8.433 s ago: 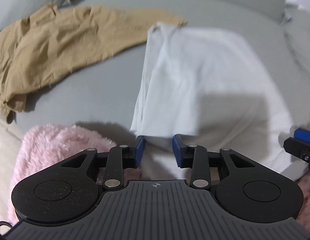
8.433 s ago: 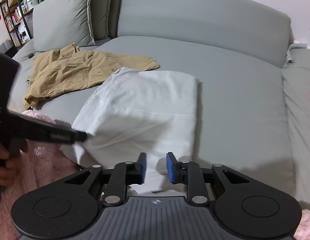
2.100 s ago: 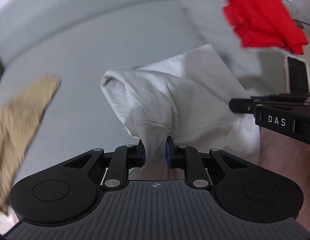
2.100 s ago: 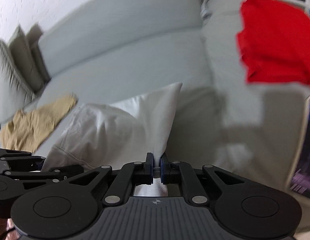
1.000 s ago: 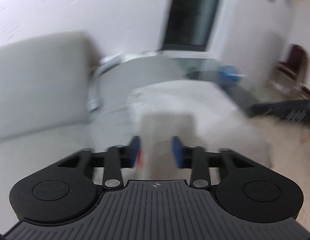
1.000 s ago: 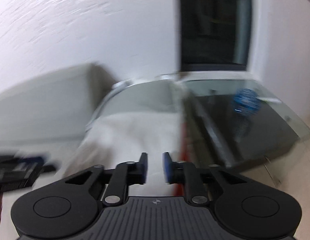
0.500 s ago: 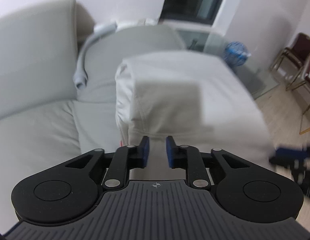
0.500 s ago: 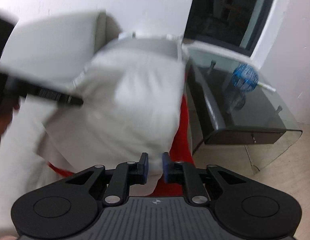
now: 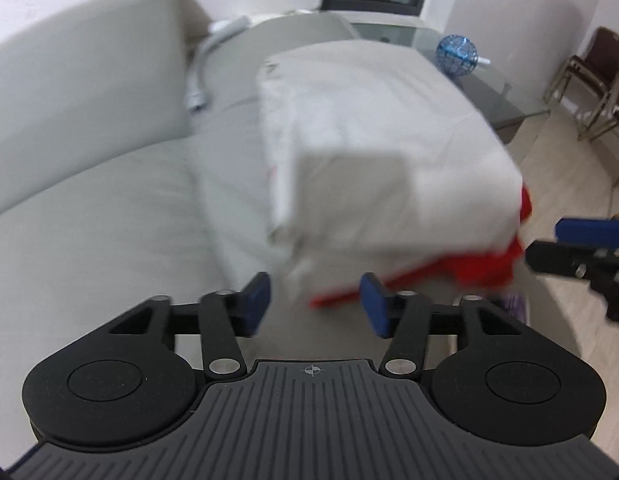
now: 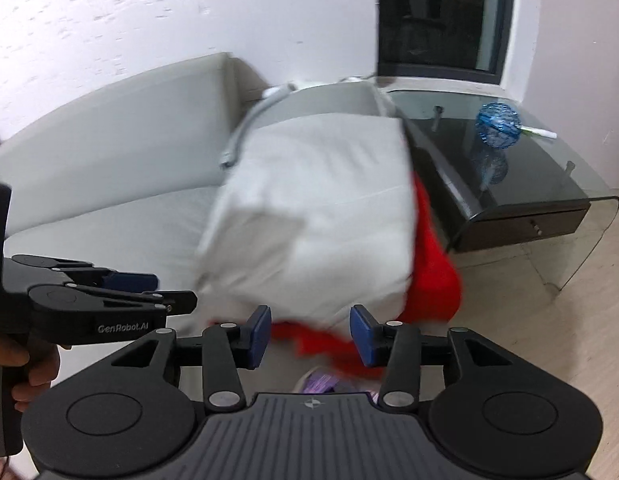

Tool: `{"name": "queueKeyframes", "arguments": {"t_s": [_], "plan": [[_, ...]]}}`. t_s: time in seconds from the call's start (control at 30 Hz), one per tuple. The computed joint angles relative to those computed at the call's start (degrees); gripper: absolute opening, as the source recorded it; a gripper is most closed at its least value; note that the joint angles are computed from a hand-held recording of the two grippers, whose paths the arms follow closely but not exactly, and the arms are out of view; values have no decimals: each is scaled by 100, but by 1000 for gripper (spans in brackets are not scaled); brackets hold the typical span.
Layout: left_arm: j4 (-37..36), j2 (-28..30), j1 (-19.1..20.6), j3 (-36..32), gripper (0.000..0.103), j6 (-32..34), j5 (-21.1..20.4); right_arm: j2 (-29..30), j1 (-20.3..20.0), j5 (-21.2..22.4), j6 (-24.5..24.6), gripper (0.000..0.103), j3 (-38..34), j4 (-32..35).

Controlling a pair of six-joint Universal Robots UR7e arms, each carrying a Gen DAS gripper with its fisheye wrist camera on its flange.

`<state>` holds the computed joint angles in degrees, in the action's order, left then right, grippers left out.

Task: Fold clothes

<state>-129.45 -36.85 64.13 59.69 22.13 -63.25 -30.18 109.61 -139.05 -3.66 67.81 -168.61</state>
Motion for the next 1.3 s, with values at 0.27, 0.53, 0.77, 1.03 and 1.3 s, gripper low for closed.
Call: {"name": "queueKeyframes", "arguments": {"t_s": [0.27,0.53,0.77,1.03,1.3], "plan": [[848,-1856,44,1844,69,-979,1049,84,592,219,1244,69,542,172],[1103,-2860,-25,2664,74,-1338,1831,501,1084,339,1927,82,275,1192],[1027,-3523,168,2759,79,-1657,2093,1032,1345,664,2027,84,-475,1999],[1582,-3769,615,2259,80,-2549,2290,2009,1523,975,1611,84,-2182,3188],[1583,-3747,840,1981,80,-2680,2365,3154,1652,1045,1263,85,-4327,4389]]}}
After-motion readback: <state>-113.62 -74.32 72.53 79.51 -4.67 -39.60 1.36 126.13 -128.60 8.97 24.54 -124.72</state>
